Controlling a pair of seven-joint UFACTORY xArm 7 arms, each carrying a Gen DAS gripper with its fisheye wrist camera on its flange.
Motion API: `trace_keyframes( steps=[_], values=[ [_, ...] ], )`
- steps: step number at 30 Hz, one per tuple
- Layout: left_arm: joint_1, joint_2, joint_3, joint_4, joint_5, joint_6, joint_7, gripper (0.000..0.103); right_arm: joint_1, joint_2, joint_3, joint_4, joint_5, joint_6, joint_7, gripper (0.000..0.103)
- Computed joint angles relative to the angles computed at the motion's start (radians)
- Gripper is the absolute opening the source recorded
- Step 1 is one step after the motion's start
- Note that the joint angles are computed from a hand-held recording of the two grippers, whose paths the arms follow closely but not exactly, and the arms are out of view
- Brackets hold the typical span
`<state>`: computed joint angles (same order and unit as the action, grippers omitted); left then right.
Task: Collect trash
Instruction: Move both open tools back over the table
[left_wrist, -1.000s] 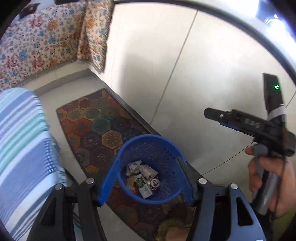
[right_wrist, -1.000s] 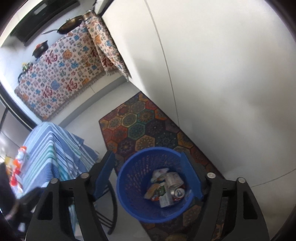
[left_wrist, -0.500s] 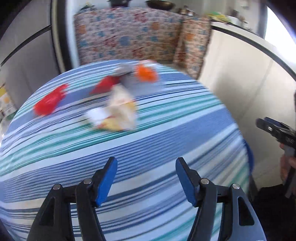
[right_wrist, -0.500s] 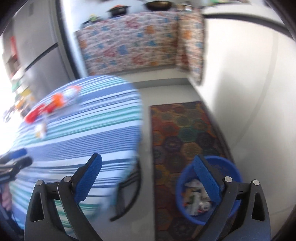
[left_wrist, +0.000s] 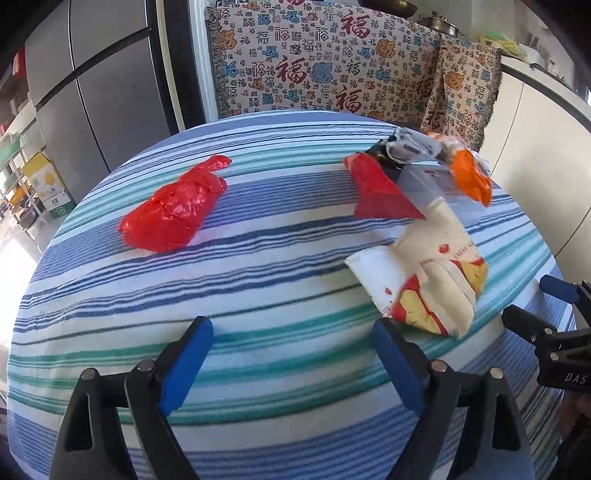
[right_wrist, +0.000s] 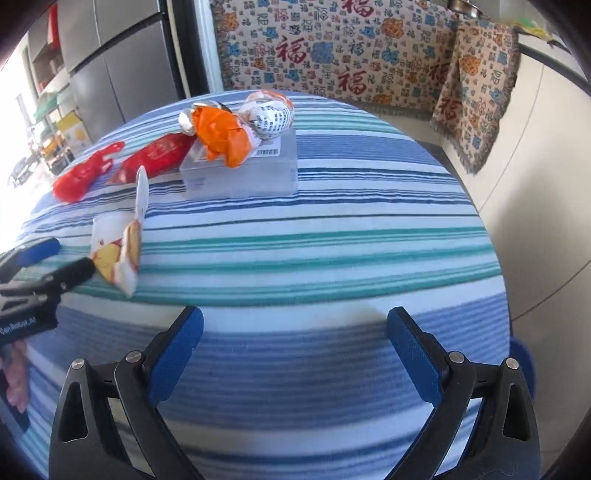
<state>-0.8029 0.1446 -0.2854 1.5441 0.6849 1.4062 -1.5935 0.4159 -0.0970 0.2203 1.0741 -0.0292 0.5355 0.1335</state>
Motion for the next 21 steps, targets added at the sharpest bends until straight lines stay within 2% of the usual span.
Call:
trace_keyframes(
  steps=[2, 21],
  values=[
    [0.015, -0.001, 0.008, -0.005, -0.014, -0.011, 0.018, 0.103, -0.002, 0.020, 0.001, 0.023, -0.011, 0.009, 0.013, 0.103],
    [0.024, 0.011, 0.016, 0.010, -0.007, -0.006, 0.017, 0.103, 0.000, 0.036, -0.004, 0.035, -0.014, 0.006, 0.016, 0.103]
  ],
)
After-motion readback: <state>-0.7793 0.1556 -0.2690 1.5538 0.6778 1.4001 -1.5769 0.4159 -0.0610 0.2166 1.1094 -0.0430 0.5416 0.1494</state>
